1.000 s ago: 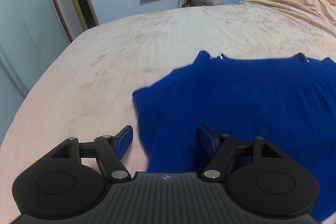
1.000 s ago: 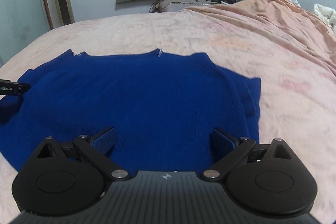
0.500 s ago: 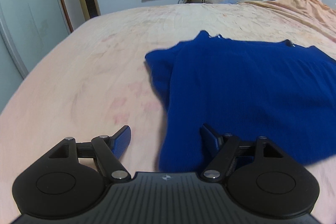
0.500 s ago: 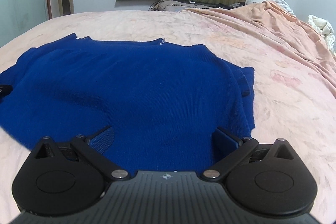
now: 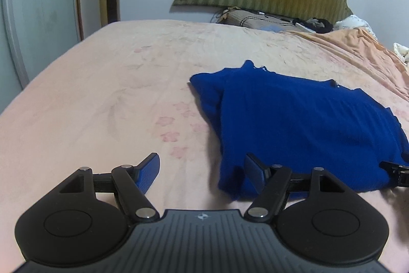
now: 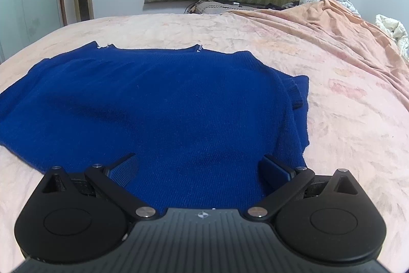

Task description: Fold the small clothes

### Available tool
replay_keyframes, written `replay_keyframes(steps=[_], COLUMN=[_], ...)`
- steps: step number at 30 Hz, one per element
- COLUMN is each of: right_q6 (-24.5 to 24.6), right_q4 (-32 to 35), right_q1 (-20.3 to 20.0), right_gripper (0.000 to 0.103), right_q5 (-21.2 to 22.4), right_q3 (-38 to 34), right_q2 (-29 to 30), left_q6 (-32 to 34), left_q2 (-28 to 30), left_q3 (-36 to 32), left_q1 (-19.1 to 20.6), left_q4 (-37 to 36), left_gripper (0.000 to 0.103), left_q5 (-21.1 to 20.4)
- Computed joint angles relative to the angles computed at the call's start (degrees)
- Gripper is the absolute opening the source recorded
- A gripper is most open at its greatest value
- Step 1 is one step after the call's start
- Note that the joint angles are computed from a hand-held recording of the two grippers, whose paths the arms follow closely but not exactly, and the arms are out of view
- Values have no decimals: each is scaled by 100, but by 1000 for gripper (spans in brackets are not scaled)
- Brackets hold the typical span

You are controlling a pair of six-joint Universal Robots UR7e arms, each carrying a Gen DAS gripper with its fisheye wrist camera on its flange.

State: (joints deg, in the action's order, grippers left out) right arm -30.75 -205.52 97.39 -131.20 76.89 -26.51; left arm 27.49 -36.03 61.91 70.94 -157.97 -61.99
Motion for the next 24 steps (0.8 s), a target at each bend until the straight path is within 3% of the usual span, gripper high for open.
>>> replay_keyframes(steps=[4,5,8,10,12,15,17,19,22,24], right_q6=[-80,-186,23,103,-112,-348,-462,-418,188,658], right_q4=[-294,-407,-425,-507,-817,-1149,-1310,-1408,-1229,-1044], right_q1=[36,50,2,59,109,158,157,130,44,-22], right_gripper=[103,103,102,102,102,102,102,102,102,91], right_q5=[-95,-209,-263,-565,-580,-511,-592,-747,-787,-609], right_q3=[154,178,500,406,329,237,154,143,391,655], right_q2=[-54,-51,-280,-245,-164,-74,-6,1,-186,-371], left_q6=[822,851,541,656,686,489,554,775,1030,1011], left_q2=[261,240,28,-76,-255,-478,-472,-387,-171,-131], left_q3=[62,92,180,299,445,448,364,348,207,120], left_q1=[-96,-77,-8,9,63,213,283,299,291,313], left_q4=[-787,-843,-653,-858,-755,107,485,442,281,366], left_gripper=[72,72,71,71,71,72,72,72,71,66], left_q5=[1028,1067,891,763,294,-791,-1229,-1340,-1174,-1180])
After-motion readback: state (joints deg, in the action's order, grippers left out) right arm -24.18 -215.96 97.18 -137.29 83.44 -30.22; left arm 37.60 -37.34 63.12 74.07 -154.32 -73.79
